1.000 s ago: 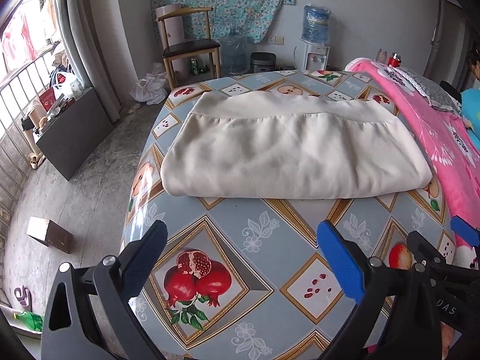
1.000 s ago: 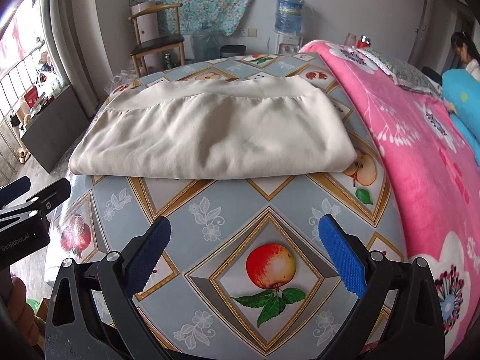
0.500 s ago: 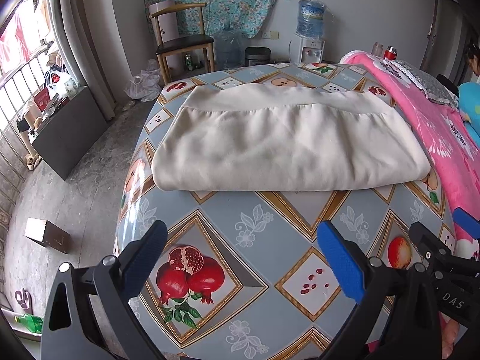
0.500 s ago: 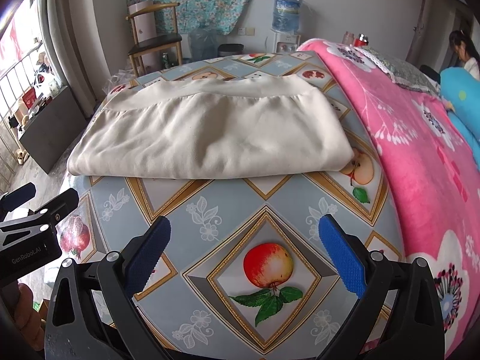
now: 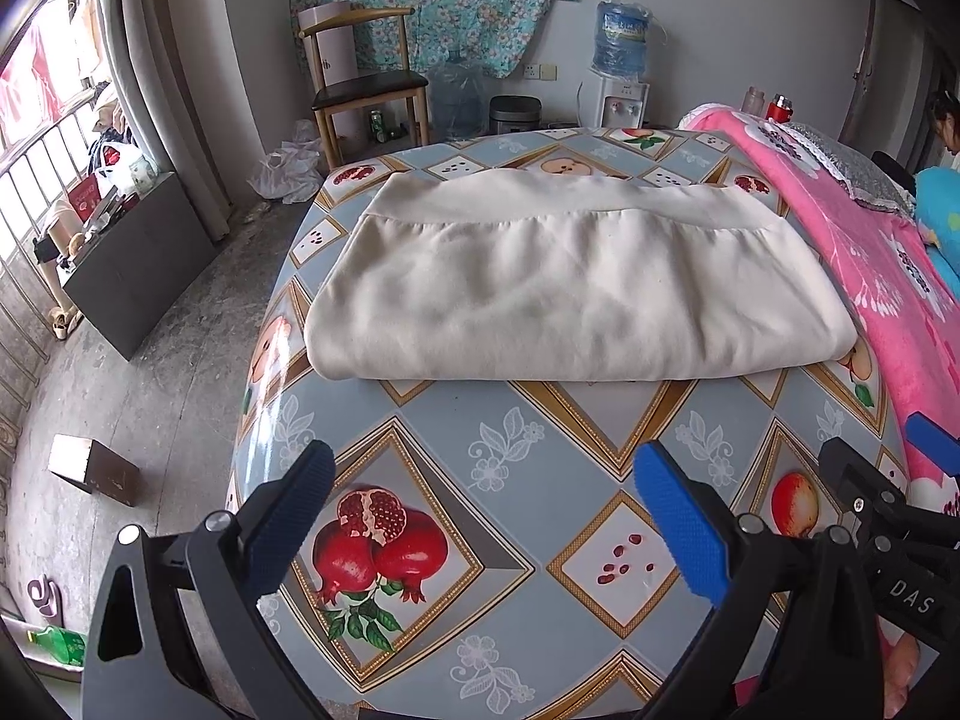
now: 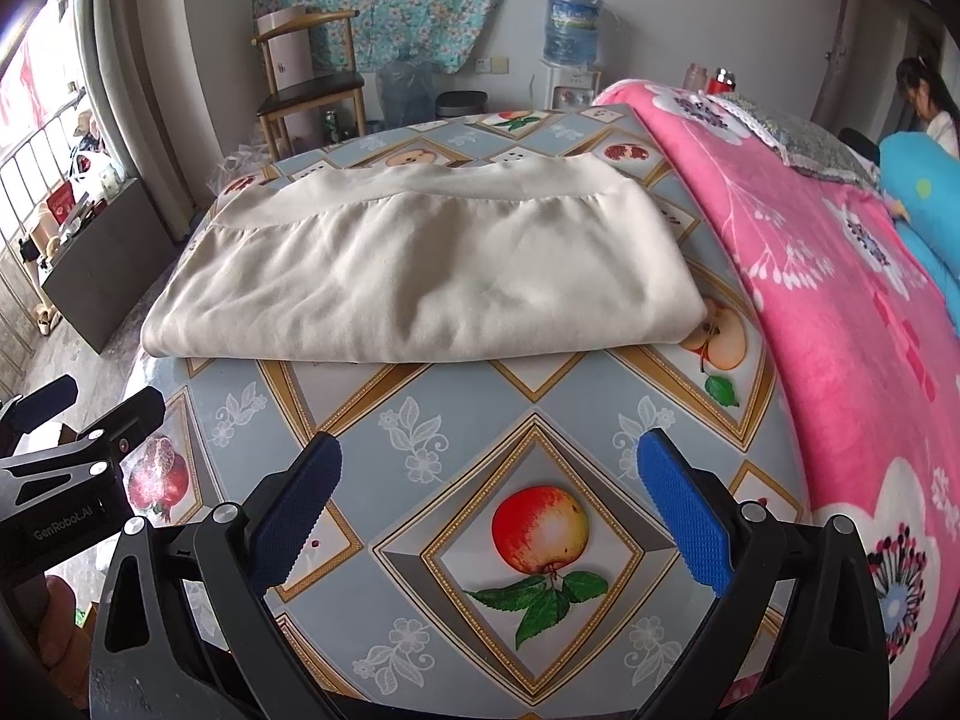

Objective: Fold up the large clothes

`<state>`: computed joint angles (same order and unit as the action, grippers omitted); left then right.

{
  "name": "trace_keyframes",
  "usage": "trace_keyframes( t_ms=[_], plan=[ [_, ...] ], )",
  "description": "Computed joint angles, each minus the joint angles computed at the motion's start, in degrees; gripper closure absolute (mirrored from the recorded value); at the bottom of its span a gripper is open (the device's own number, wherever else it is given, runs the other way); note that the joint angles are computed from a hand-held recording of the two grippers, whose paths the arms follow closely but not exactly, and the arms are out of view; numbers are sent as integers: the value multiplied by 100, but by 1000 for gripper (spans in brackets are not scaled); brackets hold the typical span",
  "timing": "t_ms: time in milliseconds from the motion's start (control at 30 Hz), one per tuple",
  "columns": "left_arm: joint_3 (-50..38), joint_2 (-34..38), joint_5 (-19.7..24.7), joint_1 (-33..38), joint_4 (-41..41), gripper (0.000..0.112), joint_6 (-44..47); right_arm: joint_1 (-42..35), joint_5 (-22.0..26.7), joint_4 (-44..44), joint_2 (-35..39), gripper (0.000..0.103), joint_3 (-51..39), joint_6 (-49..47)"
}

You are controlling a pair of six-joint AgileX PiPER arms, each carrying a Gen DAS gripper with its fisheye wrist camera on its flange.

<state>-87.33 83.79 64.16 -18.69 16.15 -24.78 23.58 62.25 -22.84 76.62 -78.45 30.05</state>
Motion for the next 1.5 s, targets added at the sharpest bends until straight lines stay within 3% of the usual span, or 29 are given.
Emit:
trace_keyframes(
  t_ms=[1500],
  plan=[
    [-26, -4, 43, -83, 83, 14, -94, 82, 79, -80, 19, 7, -73, 51]
  ],
)
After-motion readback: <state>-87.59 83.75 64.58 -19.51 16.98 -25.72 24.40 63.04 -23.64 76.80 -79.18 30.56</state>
